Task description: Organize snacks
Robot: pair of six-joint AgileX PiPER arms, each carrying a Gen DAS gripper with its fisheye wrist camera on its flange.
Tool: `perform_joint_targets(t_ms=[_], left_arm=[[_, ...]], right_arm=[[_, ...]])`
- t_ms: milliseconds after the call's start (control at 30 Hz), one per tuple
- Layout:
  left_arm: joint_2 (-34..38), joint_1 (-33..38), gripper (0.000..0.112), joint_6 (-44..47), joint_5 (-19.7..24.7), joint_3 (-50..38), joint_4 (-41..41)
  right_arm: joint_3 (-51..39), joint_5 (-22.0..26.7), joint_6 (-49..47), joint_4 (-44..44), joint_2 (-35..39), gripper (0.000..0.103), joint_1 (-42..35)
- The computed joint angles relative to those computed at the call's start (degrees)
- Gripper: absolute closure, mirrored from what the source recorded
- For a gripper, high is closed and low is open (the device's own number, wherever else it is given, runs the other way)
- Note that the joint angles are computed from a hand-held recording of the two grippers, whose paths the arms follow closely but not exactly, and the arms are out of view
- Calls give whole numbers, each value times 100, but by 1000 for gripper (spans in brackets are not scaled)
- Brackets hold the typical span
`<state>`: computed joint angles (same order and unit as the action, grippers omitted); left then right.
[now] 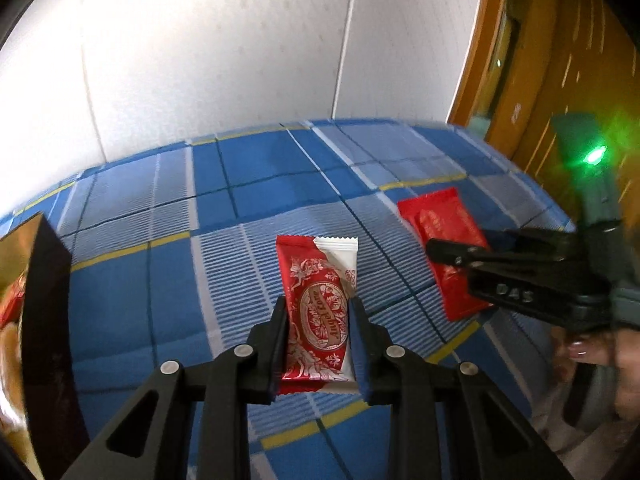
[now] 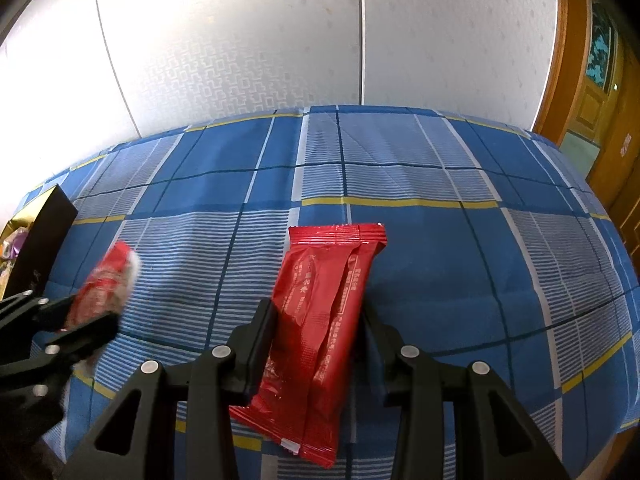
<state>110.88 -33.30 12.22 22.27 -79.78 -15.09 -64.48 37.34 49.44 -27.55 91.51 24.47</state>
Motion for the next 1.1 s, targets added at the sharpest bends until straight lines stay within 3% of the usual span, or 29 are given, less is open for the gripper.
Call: perform_joint_targets(t_ms=[233,500,800,900,1100], left_arm=[[-978,331,84,730,-568,1058,-899],[-2003,1251,84,2149,-601,1901,-2584],[-2565,2514,84,2169,-506,2647,-2732],[-2467,2933,84,2183,-241,2682,-2765],[-2316,3223,84,1405,-226,2756,-1979]], right_arm=[[-6,13,28,-56,3,61,33],[-43,42,155,-255,48,61,114],[-4,54,385,-451,29,61,193],[-15,37,394,-497,49,61,205],[6,-17,413,-566,52,61,202]])
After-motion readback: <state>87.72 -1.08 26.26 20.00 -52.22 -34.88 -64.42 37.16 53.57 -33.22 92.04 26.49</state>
